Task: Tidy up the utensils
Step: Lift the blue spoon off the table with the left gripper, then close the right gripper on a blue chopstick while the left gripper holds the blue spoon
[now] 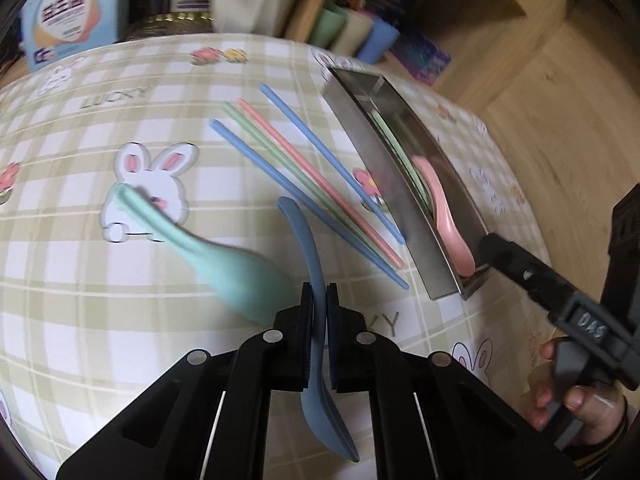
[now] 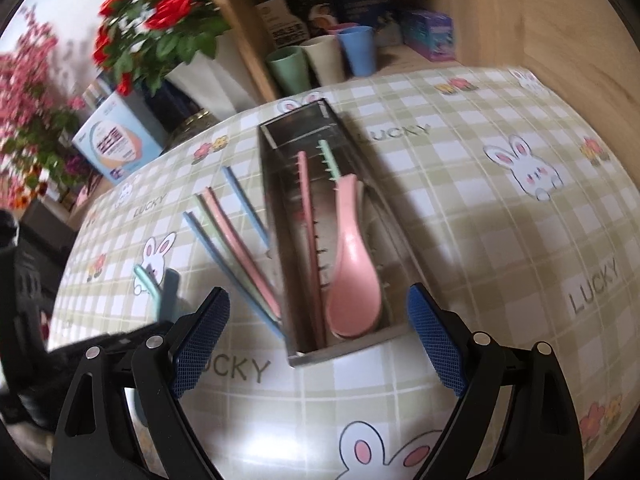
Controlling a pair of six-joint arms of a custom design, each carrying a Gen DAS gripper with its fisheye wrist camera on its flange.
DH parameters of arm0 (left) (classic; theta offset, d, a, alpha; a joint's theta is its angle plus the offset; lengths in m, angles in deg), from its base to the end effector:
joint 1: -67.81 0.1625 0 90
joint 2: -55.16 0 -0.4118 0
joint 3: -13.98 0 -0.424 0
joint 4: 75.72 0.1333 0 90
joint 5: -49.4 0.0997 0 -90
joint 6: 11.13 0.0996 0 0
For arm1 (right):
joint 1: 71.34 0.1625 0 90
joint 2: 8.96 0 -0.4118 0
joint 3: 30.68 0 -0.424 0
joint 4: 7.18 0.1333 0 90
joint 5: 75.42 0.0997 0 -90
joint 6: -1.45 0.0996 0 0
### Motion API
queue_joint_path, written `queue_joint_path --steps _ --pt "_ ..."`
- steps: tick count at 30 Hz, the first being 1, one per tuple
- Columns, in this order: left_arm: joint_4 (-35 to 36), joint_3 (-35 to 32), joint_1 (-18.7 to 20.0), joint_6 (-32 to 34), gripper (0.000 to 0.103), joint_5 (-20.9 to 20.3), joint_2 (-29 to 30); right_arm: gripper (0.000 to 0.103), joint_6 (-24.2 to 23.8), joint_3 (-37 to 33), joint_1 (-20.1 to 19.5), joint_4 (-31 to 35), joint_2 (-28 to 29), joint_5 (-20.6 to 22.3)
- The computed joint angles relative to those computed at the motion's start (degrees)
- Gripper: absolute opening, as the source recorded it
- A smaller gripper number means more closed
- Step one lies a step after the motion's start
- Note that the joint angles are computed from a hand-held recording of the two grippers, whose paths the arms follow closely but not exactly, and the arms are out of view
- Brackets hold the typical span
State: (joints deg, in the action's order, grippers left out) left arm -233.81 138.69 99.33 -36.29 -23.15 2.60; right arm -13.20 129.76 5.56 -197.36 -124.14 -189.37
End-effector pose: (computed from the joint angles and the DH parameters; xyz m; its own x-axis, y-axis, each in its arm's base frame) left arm -0.3179 -0.3864 -0.0160 -0.7965 0.5244 -0.3008 0.5653 0.8225 -0.0631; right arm 0.0326 -0.2694 0.2633 -0.8213 0.3719 0.4327 -0.0801 0.6758 -0.7327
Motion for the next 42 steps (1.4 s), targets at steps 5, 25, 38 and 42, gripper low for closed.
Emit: queue_joint_path --steps 5,25,38,42 --pt "-1.4 2.5 1.3 -1.7 0.006 1.8 -4.5 0.075 -6.4 -4.1 5.7 -1.9 8.7 -3.3" --pt "-5.8 9.4 5.9 -4.6 0.006 2.2 -14.6 0.010 -14.1 -19.9 11.8 3.1 36.0 -12.8" --pt "-6.9 9.9 5.4 -4.1 0.006 3.3 -14.7 0.008 -11.0 -20.3 11.0 -0.1 38.0 -12.9" --pt "-6.9 10.0 5.2 -4.3 0.006 3.7 -14.5 0.006 -10.3 -18.2 10.8 -4.5 38.2 -12.0"
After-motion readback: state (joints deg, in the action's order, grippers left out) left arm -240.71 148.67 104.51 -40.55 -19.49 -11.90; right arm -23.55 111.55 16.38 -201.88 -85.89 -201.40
